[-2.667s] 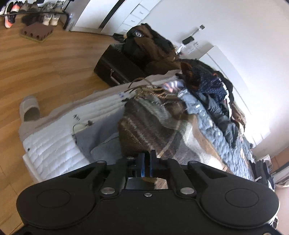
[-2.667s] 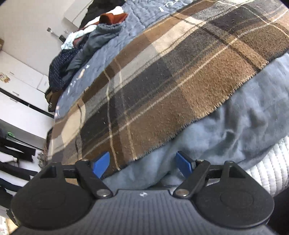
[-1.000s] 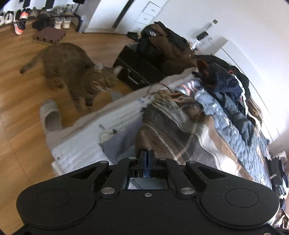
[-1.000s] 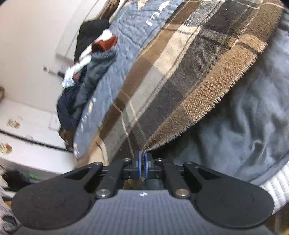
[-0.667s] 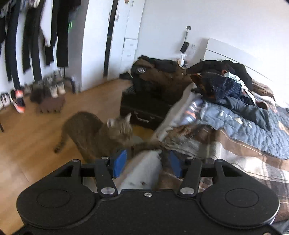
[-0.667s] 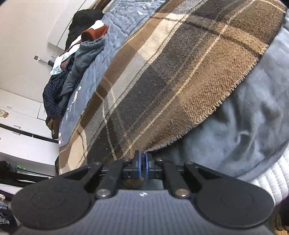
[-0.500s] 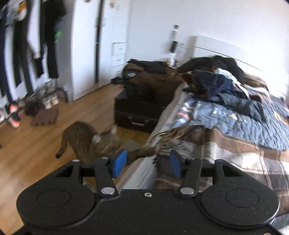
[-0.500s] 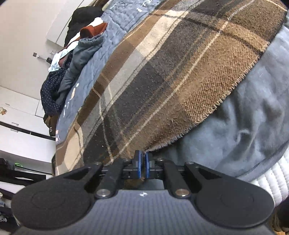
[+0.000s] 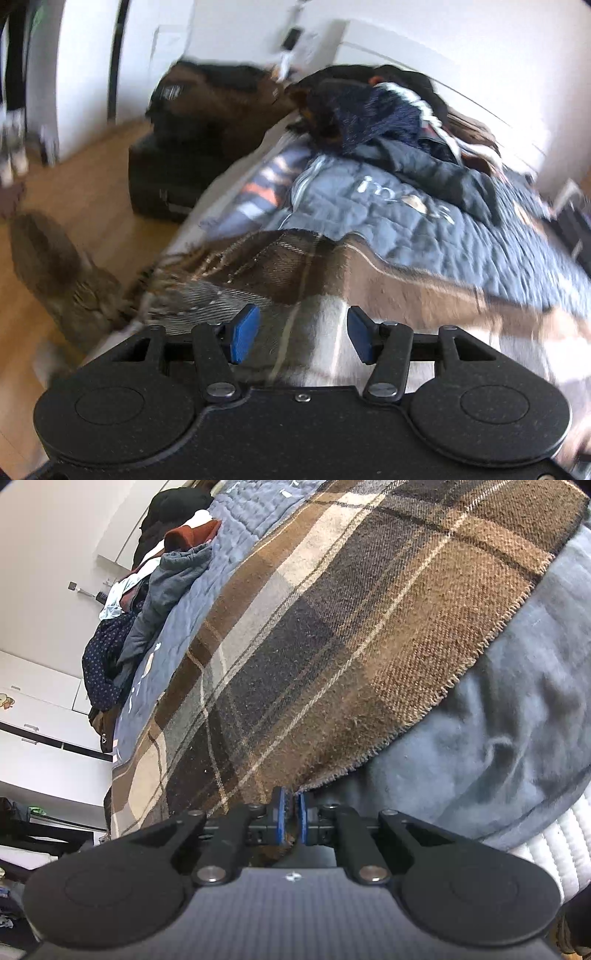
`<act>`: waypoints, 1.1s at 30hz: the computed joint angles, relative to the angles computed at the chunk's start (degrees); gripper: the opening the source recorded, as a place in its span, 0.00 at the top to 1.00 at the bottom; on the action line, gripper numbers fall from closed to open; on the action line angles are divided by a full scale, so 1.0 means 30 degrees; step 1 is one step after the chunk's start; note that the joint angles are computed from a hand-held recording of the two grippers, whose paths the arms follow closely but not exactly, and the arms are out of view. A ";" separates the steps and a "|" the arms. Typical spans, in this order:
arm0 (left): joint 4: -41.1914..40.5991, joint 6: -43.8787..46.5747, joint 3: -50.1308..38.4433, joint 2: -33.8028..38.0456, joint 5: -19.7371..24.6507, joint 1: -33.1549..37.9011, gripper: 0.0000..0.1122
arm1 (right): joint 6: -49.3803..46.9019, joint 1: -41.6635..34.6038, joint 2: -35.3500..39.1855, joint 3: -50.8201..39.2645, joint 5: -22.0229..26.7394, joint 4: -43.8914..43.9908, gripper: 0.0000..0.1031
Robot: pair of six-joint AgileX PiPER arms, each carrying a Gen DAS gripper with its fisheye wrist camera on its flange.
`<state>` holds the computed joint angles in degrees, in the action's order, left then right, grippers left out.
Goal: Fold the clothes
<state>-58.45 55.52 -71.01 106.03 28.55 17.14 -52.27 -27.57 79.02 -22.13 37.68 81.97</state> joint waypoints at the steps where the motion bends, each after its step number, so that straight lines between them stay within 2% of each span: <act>1: 0.0170 -0.0737 -0.0654 0.0563 0.0136 -0.0061 0.53 | 0.0027 0.0048 0.0026 -0.0033 -0.0029 -0.0015 0.93; 3: 0.0072 -0.1708 -0.1969 0.1773 0.0551 -0.0037 0.53 | 0.0217 0.0075 0.0038 -0.0106 -0.0012 -0.0193 0.93; 6: 0.1994 -0.4955 -0.4253 0.3422 0.1314 0.0001 0.53 | 0.0459 0.0128 0.0068 -0.0265 0.0075 -0.0421 0.92; 13: 0.4961 -0.8862 -0.7576 0.5139 -0.0407 -0.0229 0.53 | 0.0913 0.0451 0.0062 -0.0537 0.0005 -0.0475 0.92; 17: 0.8685 -1.2746 -1.1230 0.6615 -0.0729 -0.0495 0.53 | 0.0934 0.0627 0.0130 -0.0628 -0.0120 -0.0340 0.92; 20: 1.2010 -1.6206 -1.4209 0.7766 -0.0037 -0.0661 0.53 | 0.1028 0.0848 0.0190 -0.0726 -0.0322 -0.0318 0.92; 21: 1.2362 -1.6597 -1.4932 0.8064 0.0219 -0.0640 0.53 | 0.1014 0.0861 0.0193 -0.0730 -0.0351 -0.0324 0.92; 23: 1.0773 -1.5233 -1.4495 0.7627 -0.0085 -0.0267 0.53 | 0.0985 0.0880 0.0203 -0.0733 -0.0406 -0.0327 0.92; 25: 0.6954 -1.1574 -1.2439 0.6296 -0.0325 0.0412 0.53 | 0.1022 0.0956 0.0217 -0.0764 -0.0480 -0.0296 0.92; 27: 0.3134 -0.7754 -0.9004 0.3976 -0.0097 0.1111 0.51 | 0.1076 0.1088 0.0224 -0.0813 -0.0552 -0.0187 0.92; 29: 0.0007 -0.3935 -0.5185 0.1377 0.1006 0.2110 0.48 | 0.0893 0.0991 0.0282 -0.0795 -0.0425 0.0059 0.92; 31: -0.2246 -0.0116 -0.1365 -0.0933 0.2074 0.3469 0.45 | 0.0876 0.0905 0.0292 -0.0755 -0.0357 0.0143 0.92; 33: -0.3288 0.3070 0.2454 -0.2980 0.2303 0.4808 0.45 | 0.1206 0.1087 0.0145 -0.0787 -0.0555 -0.0139 0.92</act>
